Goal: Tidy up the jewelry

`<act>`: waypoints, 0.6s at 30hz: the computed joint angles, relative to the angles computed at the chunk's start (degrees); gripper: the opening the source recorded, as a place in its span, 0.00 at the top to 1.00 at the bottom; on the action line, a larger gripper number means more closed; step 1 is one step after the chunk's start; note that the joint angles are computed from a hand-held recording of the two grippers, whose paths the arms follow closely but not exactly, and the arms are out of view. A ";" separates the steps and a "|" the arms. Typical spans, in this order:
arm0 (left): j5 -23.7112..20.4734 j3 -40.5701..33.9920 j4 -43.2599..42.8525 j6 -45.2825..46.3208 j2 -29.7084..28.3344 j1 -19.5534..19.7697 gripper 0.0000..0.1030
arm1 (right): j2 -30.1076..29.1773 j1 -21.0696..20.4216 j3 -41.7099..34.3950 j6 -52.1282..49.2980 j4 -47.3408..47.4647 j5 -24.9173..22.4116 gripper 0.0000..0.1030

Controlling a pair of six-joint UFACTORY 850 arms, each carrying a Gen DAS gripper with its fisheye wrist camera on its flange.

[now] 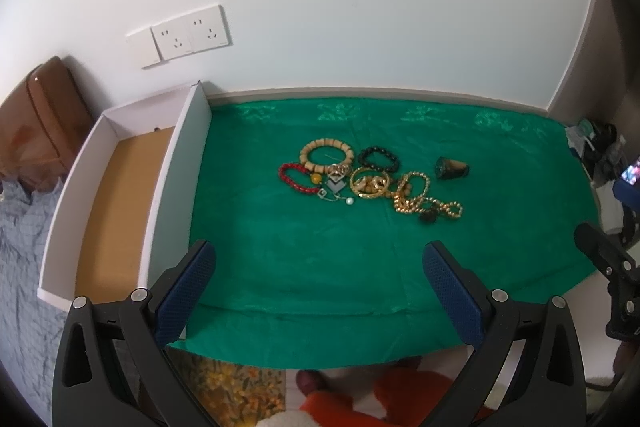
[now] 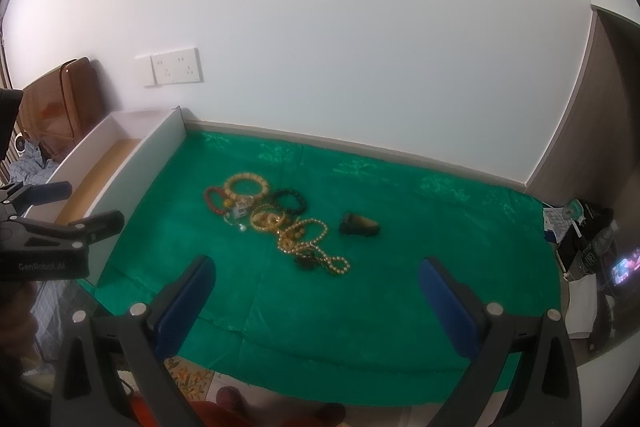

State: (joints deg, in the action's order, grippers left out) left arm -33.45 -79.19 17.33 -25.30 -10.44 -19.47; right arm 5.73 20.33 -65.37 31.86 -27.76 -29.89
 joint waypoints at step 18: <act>-1.80 -2.85 2.43 -4.22 -2.59 -1.94 0.00 | -0.57 -3.56 -0.71 -8.76 5.99 1.42 0.00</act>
State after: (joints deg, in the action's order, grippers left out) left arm -35.25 -82.04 19.76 -29.52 -13.03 -21.41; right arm 5.16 16.76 -66.09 23.10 -21.77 -28.47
